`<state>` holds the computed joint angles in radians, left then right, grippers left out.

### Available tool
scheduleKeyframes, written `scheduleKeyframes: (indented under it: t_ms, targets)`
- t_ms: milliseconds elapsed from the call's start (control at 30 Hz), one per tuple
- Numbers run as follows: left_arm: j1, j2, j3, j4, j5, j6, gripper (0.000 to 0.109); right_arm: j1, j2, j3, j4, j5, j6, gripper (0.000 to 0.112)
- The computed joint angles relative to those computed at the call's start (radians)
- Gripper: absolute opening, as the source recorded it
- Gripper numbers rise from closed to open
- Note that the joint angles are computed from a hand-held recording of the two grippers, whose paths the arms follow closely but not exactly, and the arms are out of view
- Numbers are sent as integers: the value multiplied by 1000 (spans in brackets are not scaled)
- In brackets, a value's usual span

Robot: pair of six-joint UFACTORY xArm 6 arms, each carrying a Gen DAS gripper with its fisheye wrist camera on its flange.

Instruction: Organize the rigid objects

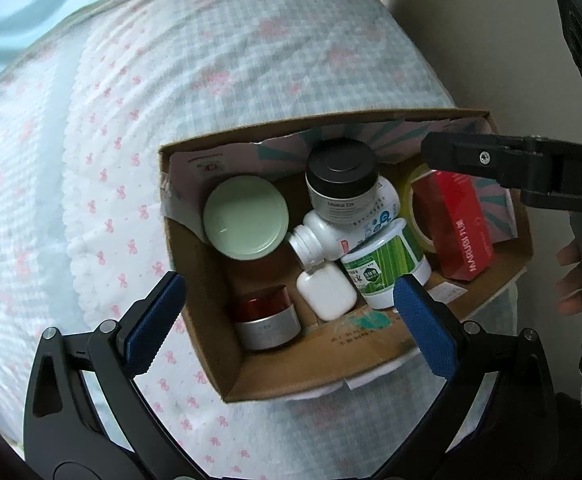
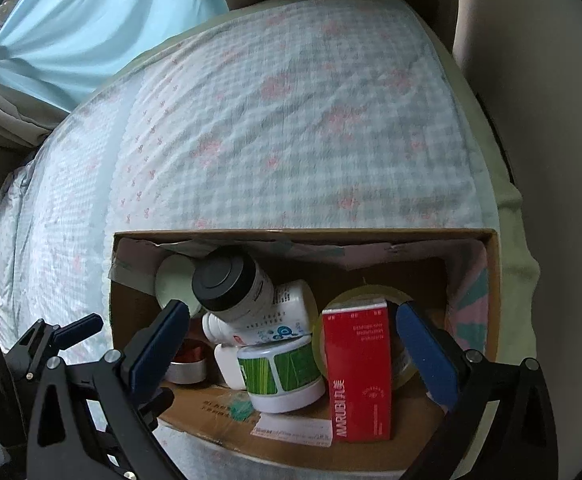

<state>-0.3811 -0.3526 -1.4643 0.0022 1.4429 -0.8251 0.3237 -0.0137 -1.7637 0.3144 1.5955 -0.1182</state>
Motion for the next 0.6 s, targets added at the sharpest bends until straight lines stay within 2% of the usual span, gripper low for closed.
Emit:
scheduleKeyframes:
  t_ms: [367,500,600]
  targets:
    - [-66,-51,-98,88,80,-55,103,31,-58,-93,-29,64,60,103]
    - [-101,-85,-167,140,155,-81,103,66,-76,-165,-47,102,107,103]
    - [-154,-107,-255,213,248,-99,103,107,-85,-242,-36,144,149,103]
